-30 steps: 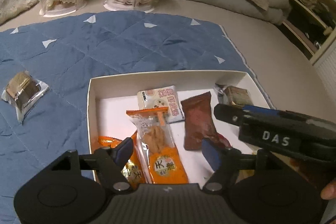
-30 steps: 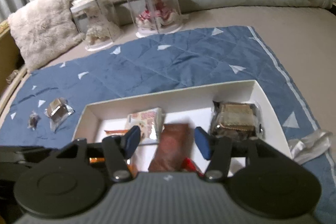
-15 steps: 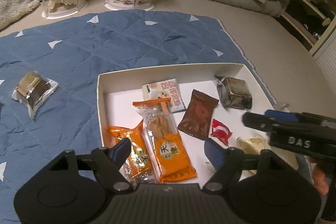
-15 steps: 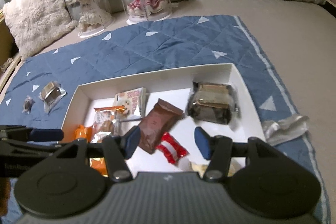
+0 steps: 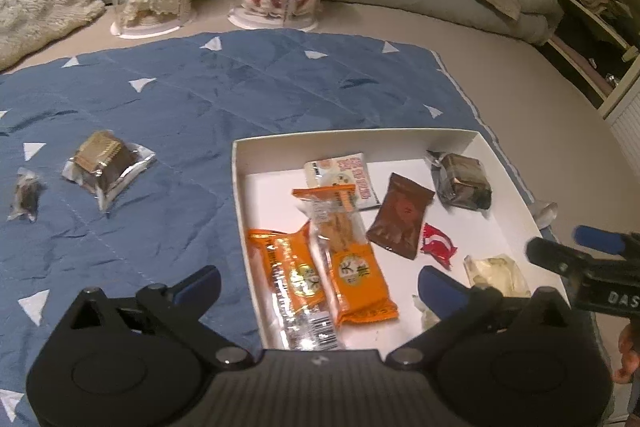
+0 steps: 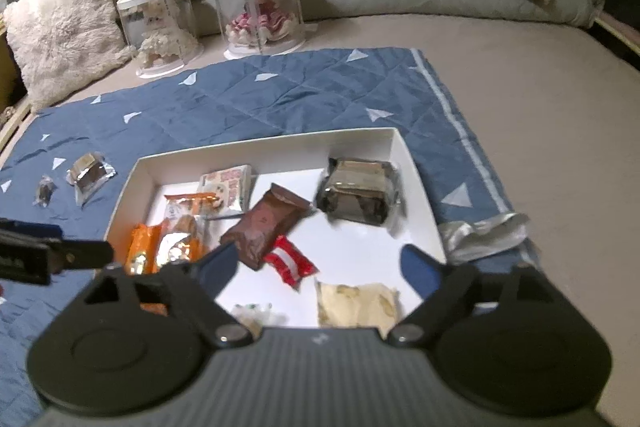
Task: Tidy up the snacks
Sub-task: 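Move both tools back toward the last cake packet and small dark candy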
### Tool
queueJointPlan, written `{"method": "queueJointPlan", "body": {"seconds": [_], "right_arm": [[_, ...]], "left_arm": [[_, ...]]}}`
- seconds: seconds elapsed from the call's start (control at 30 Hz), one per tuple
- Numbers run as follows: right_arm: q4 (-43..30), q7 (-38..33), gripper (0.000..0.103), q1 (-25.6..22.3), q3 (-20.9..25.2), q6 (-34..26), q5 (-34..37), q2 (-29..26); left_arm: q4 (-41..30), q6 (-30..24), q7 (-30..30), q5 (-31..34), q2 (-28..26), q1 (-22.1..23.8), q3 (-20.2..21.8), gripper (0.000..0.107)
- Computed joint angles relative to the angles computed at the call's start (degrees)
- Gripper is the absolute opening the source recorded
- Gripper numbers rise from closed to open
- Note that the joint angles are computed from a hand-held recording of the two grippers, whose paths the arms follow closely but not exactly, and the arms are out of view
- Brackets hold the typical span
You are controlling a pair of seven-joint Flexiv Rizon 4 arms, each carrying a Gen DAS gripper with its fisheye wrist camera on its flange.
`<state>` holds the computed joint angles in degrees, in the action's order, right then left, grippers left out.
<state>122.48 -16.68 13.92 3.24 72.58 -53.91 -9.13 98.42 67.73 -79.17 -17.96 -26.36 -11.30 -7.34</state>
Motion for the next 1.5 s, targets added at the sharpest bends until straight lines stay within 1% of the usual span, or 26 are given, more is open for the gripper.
{"method": "queueJointPlan", "body": {"seconds": [0.03, 0.07, 0.13, 0.3, 0.47, 0.53, 0.6, 0.73, 0.83, 1.0, 1.2, 1.37, 1.5], "right_arm": [[0.4, 0.7, 0.102, 0.0, -0.3, -0.1, -1.3, 0.4], [0.8, 1.1, 0.103, -0.1, -0.4, 0.0, -2.2, 0.7], [1.3, 0.9, 0.103, -0.6, -0.1, 0.1, -2.9, 1.2], [0.9, 1.6, 0.103, -0.4, 0.5, -2.0, -3.5, 1.1], [-1.1, 4.4, 0.103, 0.3, 0.3, -2.2, -5.5, -0.3], [-2.2, 5.8, 0.103, 0.9, -0.1, -1.9, -7.3, -1.3], [-3.8, 5.6, 0.103, 1.6, -0.1, -1.8, -7.4, -2.7], [-7.4, 7.3, 0.103, 3.7, -1.2, -0.8, -9.0, -5.8], [-10.4, 7.3, 0.103, 5.5, -1.7, -0.4, -8.5, -8.5], [-14.7, 6.1, 0.103, 8.9, -2.9, 0.3, -8.2, -12.3], [-19.3, 2.6, 0.103, 12.7, -3.8, 1.2, -5.0, -16.3], [-20.8, 2.7, 0.103, 15.8, -6.2, 5.3, -6.0, -18.1], [-23.5, 2.1, 0.103, 17.9, -7.7, 7.7, -5.7, -20.4]], "left_arm": [[0.3, 0.3, 0.0, 0.1, 0.2, 0.1, 0.2, 0.103], [0.6, 0.7, -0.1, 0.2, 0.5, 0.2, 0.3, 0.103], [1.2, 1.2, -0.4, 0.2, 1.0, 0.4, 0.8, 0.103], [2.6, 3.0, -1.6, 0.6, 2.0, 1.4, 1.9, 0.103], [3.7, 4.8, -2.7, 1.3, 2.4, 2.9, 3.2, 0.103], [3.8, 5.1, -3.9, 2.0, 2.5, 3.2, 4.3, 0.103], [4.3, 5.8, -4.3, 2.3, 2.7, 4.1, 4.8, 0.103], [5.7, 7.5, -5.1, 2.1, 3.4, 6.0, 5.3, 0.103], [6.3, 8.0, -5.8, 2.4, 3.7, 7.1, 6.1, 0.103], [7.5, 8.2, -7.6, 4.4, 4.4, 8.2, 8.4, 0.103], [9.9, 9.3, -9.2, 6.4, 5.9, 9.7, 10.4, 0.103], [9.8, 9.6, -12.1, 9.3, 5.8, 10.1, 12.8, 0.103], [9.9, 12.4, -14.4, 9.5, 4.6, 10.9, 13.2, 0.103]]}}
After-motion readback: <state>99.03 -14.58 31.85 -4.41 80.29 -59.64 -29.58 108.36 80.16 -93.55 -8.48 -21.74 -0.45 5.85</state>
